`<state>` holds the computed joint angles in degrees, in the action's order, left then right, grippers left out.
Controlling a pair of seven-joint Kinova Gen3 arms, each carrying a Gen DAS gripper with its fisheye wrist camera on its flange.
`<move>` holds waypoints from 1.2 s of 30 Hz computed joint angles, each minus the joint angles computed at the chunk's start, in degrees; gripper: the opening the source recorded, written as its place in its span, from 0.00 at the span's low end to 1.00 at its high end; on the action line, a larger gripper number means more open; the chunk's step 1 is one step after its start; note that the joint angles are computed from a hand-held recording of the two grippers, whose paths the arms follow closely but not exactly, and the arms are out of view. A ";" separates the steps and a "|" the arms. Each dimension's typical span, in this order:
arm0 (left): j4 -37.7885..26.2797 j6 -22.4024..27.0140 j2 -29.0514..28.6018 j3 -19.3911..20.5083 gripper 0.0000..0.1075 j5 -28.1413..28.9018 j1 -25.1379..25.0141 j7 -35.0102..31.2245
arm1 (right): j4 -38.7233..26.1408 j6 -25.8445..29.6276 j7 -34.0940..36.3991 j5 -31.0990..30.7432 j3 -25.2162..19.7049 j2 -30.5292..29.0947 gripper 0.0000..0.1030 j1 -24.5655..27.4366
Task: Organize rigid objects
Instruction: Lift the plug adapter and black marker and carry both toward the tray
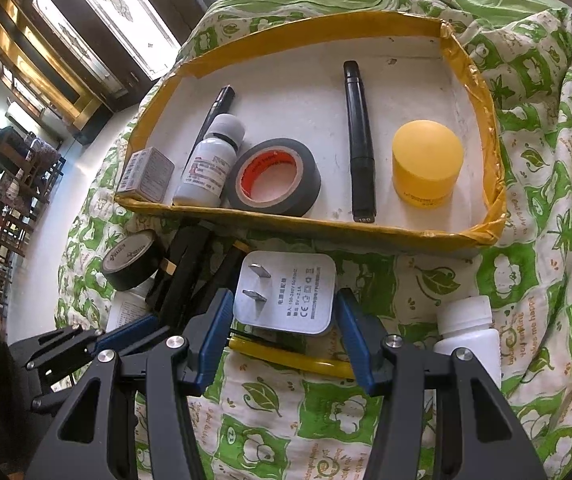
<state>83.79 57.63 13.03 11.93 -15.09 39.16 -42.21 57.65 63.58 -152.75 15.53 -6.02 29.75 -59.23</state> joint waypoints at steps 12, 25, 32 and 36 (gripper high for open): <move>12.87 -10.74 -10.52 2.34 0.13 5.28 -4.51 5.03 | 9.05 -10.36 0.14 -3.73 -2.71 -7.40 0.49 3.41; 12.08 -9.28 -8.38 3.01 0.15 8.76 -6.05 3.55 | 4.79 -0.10 3.97 -10.84 -5.40 -4.05 0.49 4.23; 12.39 -10.76 -7.94 2.81 0.15 9.35 -6.57 2.97 | 2.62 2.17 4.52 -9.91 -4.20 -2.14 0.50 2.43; 12.12 -11.27 -7.35 2.58 0.16 8.70 -6.26 3.65 | 0.17 4.77 5.04 -9.17 -3.50 -0.40 0.50 1.33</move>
